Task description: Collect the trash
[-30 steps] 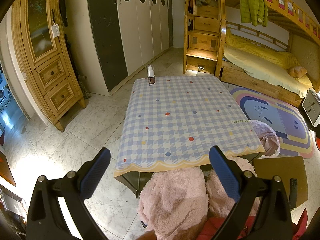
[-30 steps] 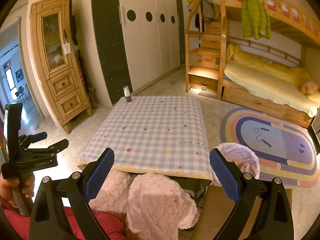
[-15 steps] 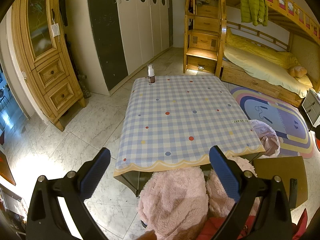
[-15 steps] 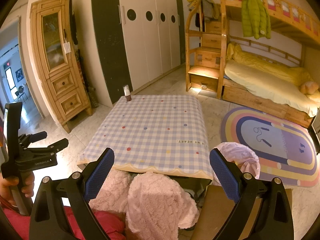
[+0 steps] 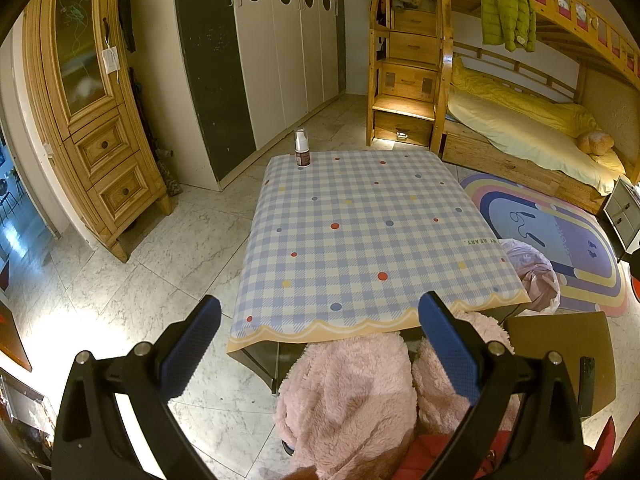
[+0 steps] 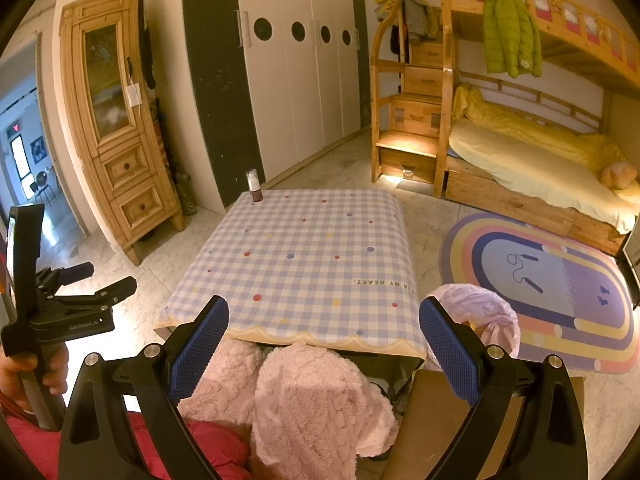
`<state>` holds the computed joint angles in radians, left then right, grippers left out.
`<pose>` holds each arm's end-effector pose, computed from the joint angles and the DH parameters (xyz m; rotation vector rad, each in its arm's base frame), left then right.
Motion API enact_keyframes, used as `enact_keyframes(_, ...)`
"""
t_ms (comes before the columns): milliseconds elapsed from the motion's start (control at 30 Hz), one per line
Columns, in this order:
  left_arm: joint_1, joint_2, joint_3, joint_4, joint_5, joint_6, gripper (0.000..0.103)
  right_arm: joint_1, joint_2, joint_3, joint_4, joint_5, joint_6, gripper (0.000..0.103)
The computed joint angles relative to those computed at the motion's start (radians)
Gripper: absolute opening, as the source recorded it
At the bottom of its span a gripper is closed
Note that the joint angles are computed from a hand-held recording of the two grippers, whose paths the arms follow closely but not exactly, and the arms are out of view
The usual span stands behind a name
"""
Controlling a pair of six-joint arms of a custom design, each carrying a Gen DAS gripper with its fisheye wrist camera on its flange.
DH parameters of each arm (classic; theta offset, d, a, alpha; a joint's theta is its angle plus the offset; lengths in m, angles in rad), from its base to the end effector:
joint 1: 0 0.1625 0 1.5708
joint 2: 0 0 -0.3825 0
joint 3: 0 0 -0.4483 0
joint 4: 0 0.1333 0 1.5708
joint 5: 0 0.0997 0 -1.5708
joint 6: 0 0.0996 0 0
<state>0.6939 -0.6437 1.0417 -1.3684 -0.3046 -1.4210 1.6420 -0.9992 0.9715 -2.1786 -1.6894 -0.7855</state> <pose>-0.4572 -0.6773 0.1373 -0.0950 1.9514 -1.0341 0.1777 -0.7833 0.4762 1.0761 -2.4840 0.7778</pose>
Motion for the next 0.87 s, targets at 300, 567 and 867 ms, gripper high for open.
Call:
enact_keyframes(300, 0.002, -0.006, 0.013, -0.006, -0.004, 0.002, 0.096, -0.003, 0.001, -0.002, 0.003, 0.0, -0.001, 0.095)
enact_keyframes(567, 0.003, -0.018, 0.046, -0.075, 0.01, 0.064, 0.096, -0.007, -0.002, 0.005, 0.002, 0.001, 0.002, 0.095)
enact_keyframes(867, 0.032, -0.011, 0.056, -0.194, -0.024, 0.178, 0.096, -0.047, 0.015, 0.015, -0.13, -0.029, 0.045, 0.095)
